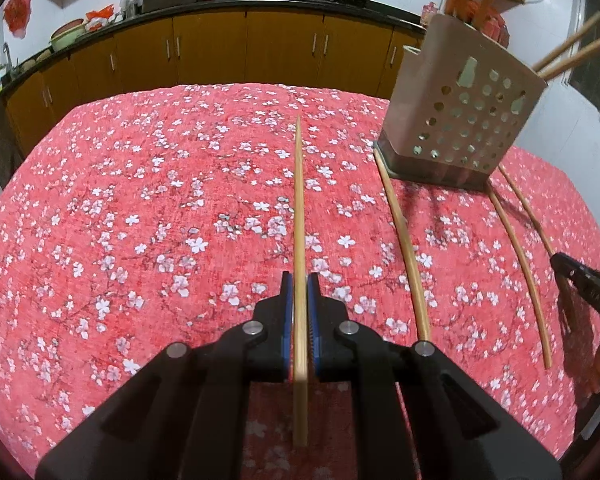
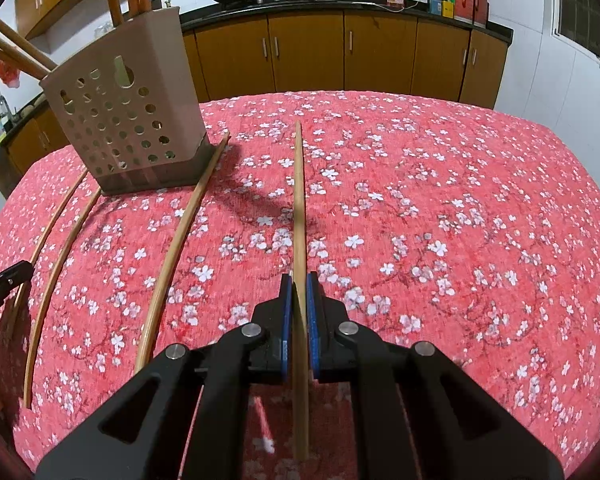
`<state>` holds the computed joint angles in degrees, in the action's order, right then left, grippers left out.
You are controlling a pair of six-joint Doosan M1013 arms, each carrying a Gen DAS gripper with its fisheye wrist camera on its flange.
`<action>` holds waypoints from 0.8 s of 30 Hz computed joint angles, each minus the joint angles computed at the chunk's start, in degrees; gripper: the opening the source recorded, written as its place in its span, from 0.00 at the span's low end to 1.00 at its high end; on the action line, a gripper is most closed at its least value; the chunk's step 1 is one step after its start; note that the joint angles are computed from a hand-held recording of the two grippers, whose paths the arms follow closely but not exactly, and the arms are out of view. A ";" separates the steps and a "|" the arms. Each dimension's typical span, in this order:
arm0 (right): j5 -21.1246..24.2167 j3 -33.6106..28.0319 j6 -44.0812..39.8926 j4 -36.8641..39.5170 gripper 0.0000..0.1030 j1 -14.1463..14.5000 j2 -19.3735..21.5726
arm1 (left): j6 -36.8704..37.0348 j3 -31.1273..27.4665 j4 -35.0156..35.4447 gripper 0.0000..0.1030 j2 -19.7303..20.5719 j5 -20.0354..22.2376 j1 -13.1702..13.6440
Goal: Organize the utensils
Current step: 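Close the left tool on a chopstick while the right tool grasps another chopstick, then lift both chopsticks upright and carry them above the utensil holder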
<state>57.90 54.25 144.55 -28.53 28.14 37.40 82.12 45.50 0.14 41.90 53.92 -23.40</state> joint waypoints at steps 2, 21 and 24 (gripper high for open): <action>-0.29 0.40 0.26 0.03 0.08 0.06 -0.22 | -0.12 0.51 0.22 0.09 -0.24 -0.22 -0.28; -5.60 4.68 7.29 -8.76 0.08 1.00 -5.23 | 1.90 0.82 -2.23 0.07 -2.68 -2.61 0.55; -6.27 4.93 9.14 -11.34 0.08 1.21 -5.88 | 2.42 1.36 -2.58 0.07 -3.59 -4.57 0.58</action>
<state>51.64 59.18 153.70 -39.86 29.34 31.52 84.54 46.86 -2.44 38.31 49.35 -22.82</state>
